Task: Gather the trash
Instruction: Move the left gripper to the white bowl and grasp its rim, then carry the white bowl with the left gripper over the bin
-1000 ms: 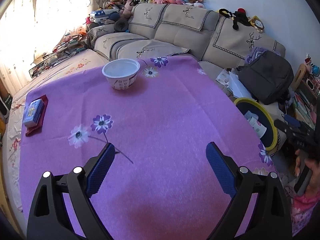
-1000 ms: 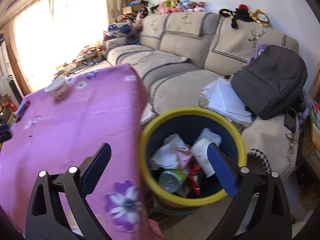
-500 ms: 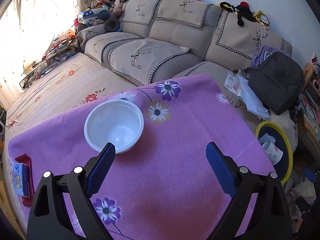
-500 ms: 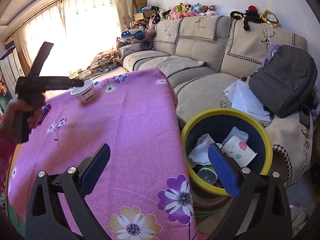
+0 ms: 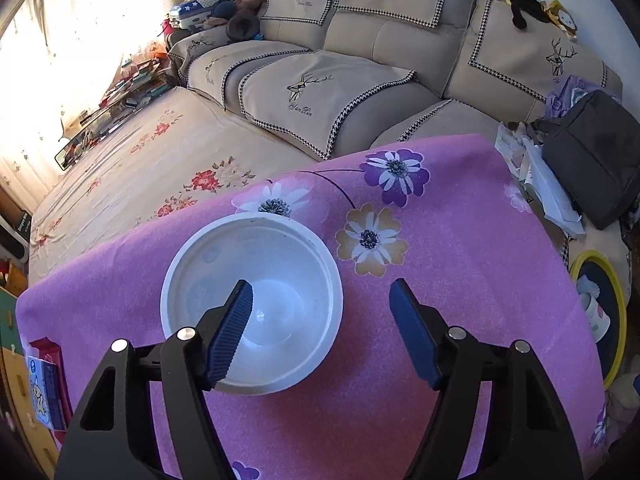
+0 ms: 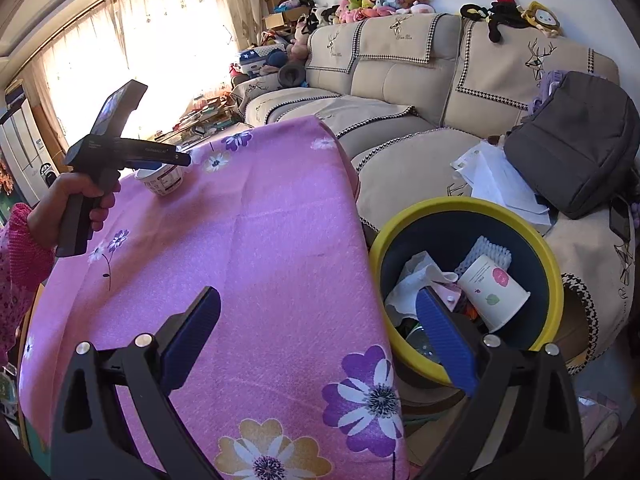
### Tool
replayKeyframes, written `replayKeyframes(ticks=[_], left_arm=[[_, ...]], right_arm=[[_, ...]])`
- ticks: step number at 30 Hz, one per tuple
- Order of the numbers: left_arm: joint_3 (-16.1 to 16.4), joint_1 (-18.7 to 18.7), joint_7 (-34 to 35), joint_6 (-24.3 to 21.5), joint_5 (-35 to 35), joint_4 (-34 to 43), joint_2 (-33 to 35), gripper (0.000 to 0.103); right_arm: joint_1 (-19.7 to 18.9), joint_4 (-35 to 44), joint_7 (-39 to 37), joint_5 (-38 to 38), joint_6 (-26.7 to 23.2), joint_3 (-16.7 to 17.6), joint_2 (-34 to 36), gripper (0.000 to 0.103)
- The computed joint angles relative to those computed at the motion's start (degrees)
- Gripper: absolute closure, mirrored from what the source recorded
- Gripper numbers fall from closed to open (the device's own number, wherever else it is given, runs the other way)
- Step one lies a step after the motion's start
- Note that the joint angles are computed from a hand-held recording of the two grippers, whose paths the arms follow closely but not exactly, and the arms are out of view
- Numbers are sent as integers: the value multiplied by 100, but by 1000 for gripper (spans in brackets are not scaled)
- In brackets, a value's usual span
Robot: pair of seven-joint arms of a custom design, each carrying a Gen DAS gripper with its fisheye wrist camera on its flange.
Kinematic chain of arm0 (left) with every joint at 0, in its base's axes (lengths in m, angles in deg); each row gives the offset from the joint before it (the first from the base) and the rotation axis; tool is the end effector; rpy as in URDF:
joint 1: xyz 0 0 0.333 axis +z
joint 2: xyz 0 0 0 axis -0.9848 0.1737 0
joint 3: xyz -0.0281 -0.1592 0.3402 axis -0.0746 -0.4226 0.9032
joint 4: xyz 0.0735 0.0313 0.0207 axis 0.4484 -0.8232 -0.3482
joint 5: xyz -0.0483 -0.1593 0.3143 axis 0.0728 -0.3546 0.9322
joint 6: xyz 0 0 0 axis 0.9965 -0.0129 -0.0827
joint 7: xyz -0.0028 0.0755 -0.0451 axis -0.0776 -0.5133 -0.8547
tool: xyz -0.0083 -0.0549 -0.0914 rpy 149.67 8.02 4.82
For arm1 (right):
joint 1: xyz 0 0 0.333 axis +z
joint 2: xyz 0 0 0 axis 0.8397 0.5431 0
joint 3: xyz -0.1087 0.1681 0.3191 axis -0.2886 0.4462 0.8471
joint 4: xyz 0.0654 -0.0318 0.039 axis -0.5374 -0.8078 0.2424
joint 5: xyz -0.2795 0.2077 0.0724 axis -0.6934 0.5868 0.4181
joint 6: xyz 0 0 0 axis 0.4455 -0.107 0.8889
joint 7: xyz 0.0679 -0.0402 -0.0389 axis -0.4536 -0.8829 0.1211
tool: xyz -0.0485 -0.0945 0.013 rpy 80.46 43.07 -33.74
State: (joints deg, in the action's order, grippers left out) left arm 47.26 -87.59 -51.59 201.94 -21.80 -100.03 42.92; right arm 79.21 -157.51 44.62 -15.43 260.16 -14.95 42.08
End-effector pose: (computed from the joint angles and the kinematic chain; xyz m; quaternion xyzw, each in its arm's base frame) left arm 0.6156 -0.1667 0.4593 -0.7551 0.5913 -0.1618 0.2323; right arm 0.5095 0.2411 0.4653 -0.7714 0.4909 -0.1397 0.3801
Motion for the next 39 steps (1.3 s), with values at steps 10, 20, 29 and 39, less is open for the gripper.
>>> replayKeyframes(ticks=[10, 20, 29, 39], left_arm=[[-1, -127, -33, -497, 29, 310, 275, 60], [105, -245, -438, -517, 504, 63, 83, 95], [-173, -394, -833, -235, 922, -699, -778, 95], [-824, -1050, -972, 84, 1052, -710, -1343, 95]], right_arm=[[14, -6, 59, -65, -21, 8, 13, 10], [21, -15, -87, 116, -55, 17, -39, 10], [68, -99, -738, 779, -62, 2, -216, 10], [219, -749, -1811, 1943, 179, -245, -873, 10]])
